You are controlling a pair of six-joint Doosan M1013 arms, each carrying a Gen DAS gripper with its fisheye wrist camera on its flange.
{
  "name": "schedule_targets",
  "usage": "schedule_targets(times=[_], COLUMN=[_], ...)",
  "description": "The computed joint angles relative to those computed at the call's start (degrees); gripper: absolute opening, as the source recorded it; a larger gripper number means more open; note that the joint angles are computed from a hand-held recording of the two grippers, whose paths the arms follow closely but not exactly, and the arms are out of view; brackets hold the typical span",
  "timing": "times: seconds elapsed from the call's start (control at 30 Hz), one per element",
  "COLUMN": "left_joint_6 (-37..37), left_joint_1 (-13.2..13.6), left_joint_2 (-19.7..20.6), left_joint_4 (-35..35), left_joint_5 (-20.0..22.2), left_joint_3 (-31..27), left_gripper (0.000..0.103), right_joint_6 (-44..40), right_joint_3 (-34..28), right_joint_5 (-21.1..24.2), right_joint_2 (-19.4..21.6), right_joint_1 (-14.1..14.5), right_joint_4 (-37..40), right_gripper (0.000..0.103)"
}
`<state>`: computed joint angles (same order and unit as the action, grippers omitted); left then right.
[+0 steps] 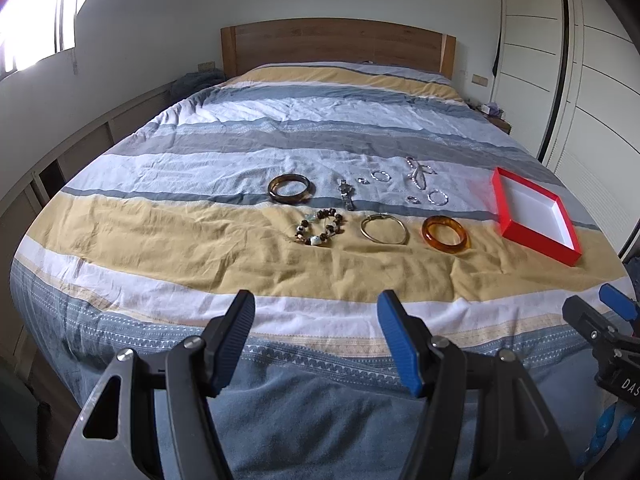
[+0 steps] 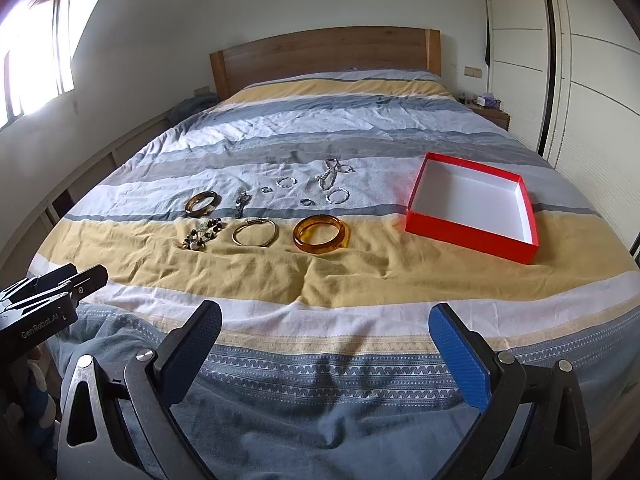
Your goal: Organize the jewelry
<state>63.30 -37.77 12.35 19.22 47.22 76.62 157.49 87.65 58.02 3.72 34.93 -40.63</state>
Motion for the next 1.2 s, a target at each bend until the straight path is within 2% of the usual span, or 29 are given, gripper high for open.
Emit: schedule_targets(times=[0.4,0.63,0.8,1.2], left_joint_6=[-2.26,-0.70,0.21,2.72], left_joint_1=[0.90,1.99,2.64,3.21], left_joint_2=[1.92,4.03,5.50,10.00], left_joint_4=[2.36,-0.36,-1.75,-3.16], left_joint_5=[1.00,2.89,4.44,7.05], left_joint_3=[-1.81,-4.48,-5.95,-10.27], left_gripper=[0.062,0.062,0.062,0.061], right_joint_6=[-2.18,-4.38,-8.38,-15.69], right_joint_3=[0.12,0.14,-0.09,-0.96], right_joint_5=[-2.62,-5.75,-8.14,-11.46], right_joint_2=[0.95,1.41,2.31,4.43], right_joint_1=[-1.91,-3.65,-5.22,-9.20], right_joint_4=[3.23,6.52,11.66,19.93], right_gripper=[0.090,0.080,0.068,0.058])
